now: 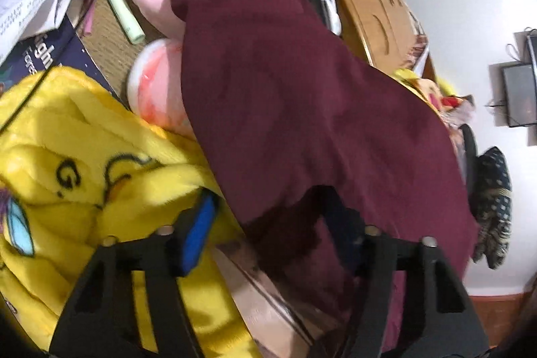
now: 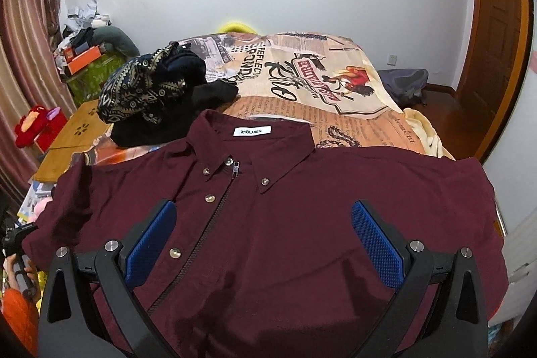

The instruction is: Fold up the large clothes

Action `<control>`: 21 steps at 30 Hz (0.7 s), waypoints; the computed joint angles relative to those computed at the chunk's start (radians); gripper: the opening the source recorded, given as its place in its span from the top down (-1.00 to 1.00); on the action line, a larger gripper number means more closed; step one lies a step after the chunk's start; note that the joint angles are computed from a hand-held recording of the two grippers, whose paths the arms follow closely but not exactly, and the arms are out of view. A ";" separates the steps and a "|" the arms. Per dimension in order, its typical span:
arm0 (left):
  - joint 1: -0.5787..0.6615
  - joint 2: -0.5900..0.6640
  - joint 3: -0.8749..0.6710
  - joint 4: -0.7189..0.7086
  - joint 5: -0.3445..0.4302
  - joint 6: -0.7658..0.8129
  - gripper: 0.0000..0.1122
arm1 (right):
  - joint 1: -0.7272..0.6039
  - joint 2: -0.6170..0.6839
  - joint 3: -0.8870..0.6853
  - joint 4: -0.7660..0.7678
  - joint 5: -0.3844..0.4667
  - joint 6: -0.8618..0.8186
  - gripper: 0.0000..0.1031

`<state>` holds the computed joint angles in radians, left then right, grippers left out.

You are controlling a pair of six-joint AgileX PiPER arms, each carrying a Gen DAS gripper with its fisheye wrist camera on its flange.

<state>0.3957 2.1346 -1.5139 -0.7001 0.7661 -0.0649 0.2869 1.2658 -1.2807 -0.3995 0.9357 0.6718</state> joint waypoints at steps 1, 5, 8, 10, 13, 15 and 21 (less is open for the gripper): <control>-0.006 -0.006 -0.003 0.031 -0.010 -0.016 0.08 | -0.003 -0.002 0.000 0.004 0.002 -0.004 -1.00; -0.077 -0.033 -0.062 0.305 -0.005 -0.177 0.62 | -0.006 -0.002 -0.003 0.011 0.003 -0.003 -1.00; -0.134 -0.071 -0.097 0.483 0.004 -0.240 0.95 | -0.006 -0.013 -0.002 0.018 0.006 -0.007 -1.00; -0.160 -0.104 -0.110 0.541 0.002 -0.257 0.95 | 0.004 -0.022 0.002 0.006 0.007 0.004 -1.00; -0.211 -0.157 -0.178 0.618 0.017 -0.266 0.96 | 0.012 -0.042 0.009 -0.006 0.015 0.009 -1.00; -0.240 -0.191 -0.237 0.610 0.035 -0.239 0.96 | 0.013 -0.059 0.017 -0.014 0.018 0.013 -1.00; -0.372 -0.287 -0.397 0.576 0.051 -0.166 0.96 | 0.003 -0.118 0.039 -0.042 0.030 0.018 -1.00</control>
<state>0.0239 1.8479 -1.9112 -0.1239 0.8168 -0.2308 0.2901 1.1482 -1.2417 -0.4414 0.9656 0.6894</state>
